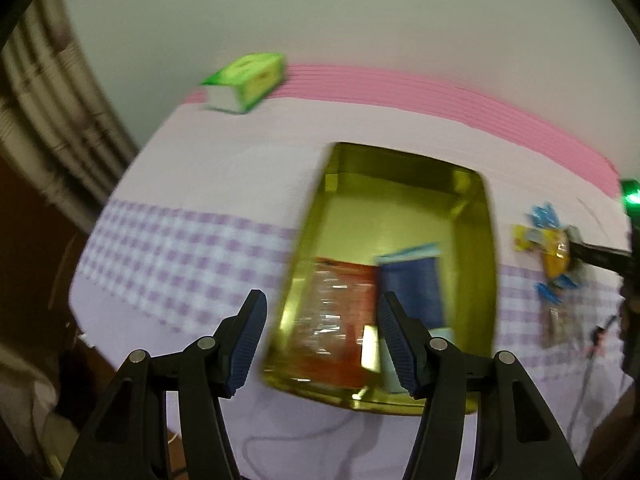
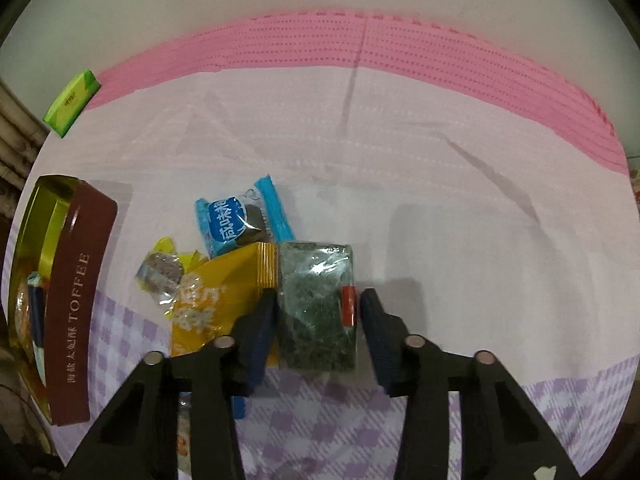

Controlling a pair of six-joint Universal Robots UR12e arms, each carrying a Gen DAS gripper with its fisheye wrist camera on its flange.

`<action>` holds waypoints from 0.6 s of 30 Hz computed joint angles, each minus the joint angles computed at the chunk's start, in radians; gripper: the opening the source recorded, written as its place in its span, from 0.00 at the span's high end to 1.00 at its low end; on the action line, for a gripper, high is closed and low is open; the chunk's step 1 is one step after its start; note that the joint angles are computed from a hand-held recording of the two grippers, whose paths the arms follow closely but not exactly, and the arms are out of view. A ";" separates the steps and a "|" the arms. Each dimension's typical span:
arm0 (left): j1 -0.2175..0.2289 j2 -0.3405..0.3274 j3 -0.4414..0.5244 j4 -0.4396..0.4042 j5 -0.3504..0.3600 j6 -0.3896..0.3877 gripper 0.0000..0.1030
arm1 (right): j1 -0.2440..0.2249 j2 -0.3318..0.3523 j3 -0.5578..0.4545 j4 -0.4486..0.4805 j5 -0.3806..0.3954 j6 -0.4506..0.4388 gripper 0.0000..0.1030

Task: Organize snacks
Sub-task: 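Grasp the dark clear-wrapped block with the right tool and lift it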

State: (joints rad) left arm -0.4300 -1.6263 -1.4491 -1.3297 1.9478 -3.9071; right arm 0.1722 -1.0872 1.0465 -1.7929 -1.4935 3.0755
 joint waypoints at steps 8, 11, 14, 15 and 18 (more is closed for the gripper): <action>-0.027 -0.106 0.107 0.038 -0.160 0.114 0.43 | -0.014 -0.043 0.081 -0.072 0.007 -0.012 0.68; -0.043 -0.152 0.150 0.044 -0.225 0.152 0.43 | -0.023 -0.084 0.137 -0.094 -0.005 0.002 0.68; -0.063 -0.197 0.193 0.033 -0.263 0.183 0.43 | -0.033 -0.120 0.186 -0.108 -0.017 0.019 0.68; -0.068 -0.210 0.204 0.029 -0.271 0.191 0.43 | -0.036 -0.131 0.202 -0.113 -0.021 0.026 0.68; -0.080 -0.255 0.245 0.017 -0.309 0.211 0.43 | -0.045 -0.159 0.240 -0.120 -0.038 0.050 0.68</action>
State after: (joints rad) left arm -0.5096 -1.8809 -1.2043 -1.3129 1.6383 -3.6961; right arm 0.1275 -1.2460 1.2869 -1.9126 -1.5319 3.1256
